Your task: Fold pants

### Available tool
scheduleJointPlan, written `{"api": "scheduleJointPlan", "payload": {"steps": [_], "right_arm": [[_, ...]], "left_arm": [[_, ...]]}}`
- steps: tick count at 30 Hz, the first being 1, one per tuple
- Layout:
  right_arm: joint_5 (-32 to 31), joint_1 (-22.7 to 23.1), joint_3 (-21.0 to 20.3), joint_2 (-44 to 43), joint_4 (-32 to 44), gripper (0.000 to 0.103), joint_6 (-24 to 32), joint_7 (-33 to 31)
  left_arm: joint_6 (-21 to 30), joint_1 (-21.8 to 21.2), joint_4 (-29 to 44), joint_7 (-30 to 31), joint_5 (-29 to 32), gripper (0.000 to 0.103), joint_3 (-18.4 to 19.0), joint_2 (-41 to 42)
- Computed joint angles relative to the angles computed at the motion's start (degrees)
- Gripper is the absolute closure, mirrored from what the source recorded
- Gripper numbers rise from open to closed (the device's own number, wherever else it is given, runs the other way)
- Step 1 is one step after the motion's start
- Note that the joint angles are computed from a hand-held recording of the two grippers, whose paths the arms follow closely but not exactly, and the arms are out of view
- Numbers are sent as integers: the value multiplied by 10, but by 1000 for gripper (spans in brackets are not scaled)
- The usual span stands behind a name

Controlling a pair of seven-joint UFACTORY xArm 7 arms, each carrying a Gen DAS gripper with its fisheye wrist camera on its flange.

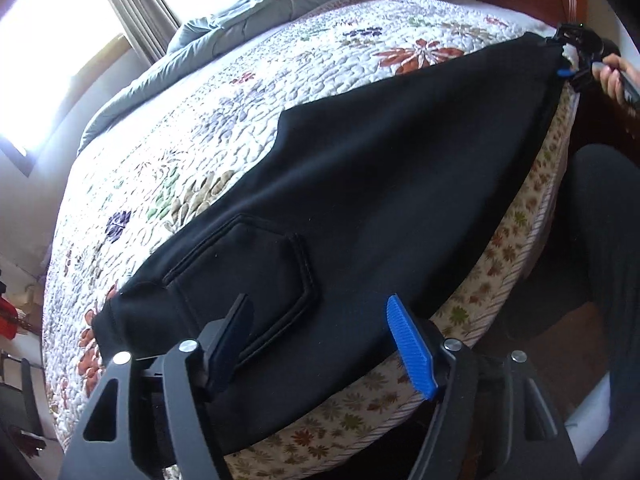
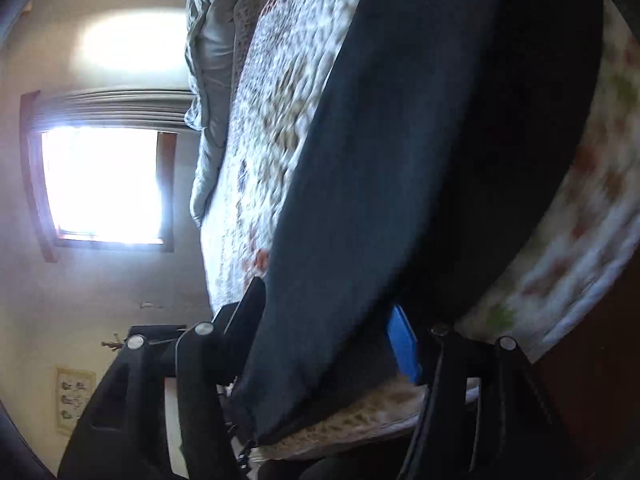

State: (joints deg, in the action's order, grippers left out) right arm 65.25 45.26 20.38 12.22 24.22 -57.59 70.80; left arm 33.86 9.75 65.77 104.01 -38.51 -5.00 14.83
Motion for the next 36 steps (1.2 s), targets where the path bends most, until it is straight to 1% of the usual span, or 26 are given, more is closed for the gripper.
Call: {"api": "scheduleJointPlan", "payload": {"steps": [3,4,6,7,8,10,12,13,14,15,16,17,19,21,23,25,27,28,29,30,31,32,33,34,35,36], "right_arm": [[-18,0,-5,22,29,44,-14,8],[-37,-2,-9,39,44,44,-21,13],[-54,-1,-10,50,57,44,-23,18],[-70,-4,-13,58,63,45,-24,22],[-85,-9,-18,63,67,48,-21,26],[-87,-9,-20,69,83,53,-15,15],[-97,-14,-23,72,91,73,-1,11],[-98,-19,-26,66,91,79,14,5],[-97,-22,-26,59,89,88,23,2],[-87,-20,-26,55,92,97,31,-7],[-62,-14,-23,48,96,97,41,-26],[-44,-8,-21,43,99,98,46,-42],[-18,-2,-19,40,112,98,55,-73],[9,3,-17,35,122,98,62,-104],[34,3,-15,30,132,98,71,-132],[52,8,-12,29,143,98,62,-149],[68,7,-10,32,153,98,65,-171],[62,3,-9,37,151,98,75,-162],[46,6,-16,41,142,98,87,-137],[8,-16,0,57,128,99,83,-87],[-15,-29,16,69,117,99,55,-53],[-14,-19,11,70,110,93,37,-42],[11,11,-9,54,100,79,31,-55],[50,20,-6,44,97,69,19,-82],[101,29,2,25,83,55,1,-103],[139,31,12,7,65,53,-6,-107]], "left_arm": [[-6,-1,-16,27,-3,31,-5,-7],[-9,-1,-22,38,-7,31,-7,-12],[-6,-6,-34,61,-11,31,-9,-20],[-14,-10,-42,74,-16,31,-11,-25],[-31,-12,-63,106,-30,31,-15,-37],[-81,-28,-83,142,-41,29,-19,-39],[-124,-38,-101,178,-47,29,-27,-38],[-141,-41,-108,194,-50,32,-30,-37],[-148,-41,-116,211,-54,35,-34,-41],[-146,-44,-120,209,-45,51,-32,-44],[-138,-51,-123,185,-15,71,-23,-47],[-126,-56,-125,163,14,76,-13,-49],[-122,-58,-128,149,30,80,-10,-50],[-94,-59,-116,110,56,81,-3,-47],[-73,-57,-100,90,68,83,-1,-39],[-63,-50,-94,103,68,86,-4,-40],[-32,-46,-89,103,81,86,2,-52],[-22,-48,-76,90,94,86,8,-41],[-11,-53,-65,66,125,86,15,-29],[-16,-53,-66,65,137,86,15,-23],[-24,-52,-68,68,141,86,11,-20],[-37,-52,-72,69,141,86,7,-20],[-45,-51,-76,72,137,84,3,-22],[-59,-44,-84,90,116,78,-6,-26],[-69,-40,-91,105,97,74,-12,-29],[-84,-34,-96,128,70,58,-20,-29]]}}
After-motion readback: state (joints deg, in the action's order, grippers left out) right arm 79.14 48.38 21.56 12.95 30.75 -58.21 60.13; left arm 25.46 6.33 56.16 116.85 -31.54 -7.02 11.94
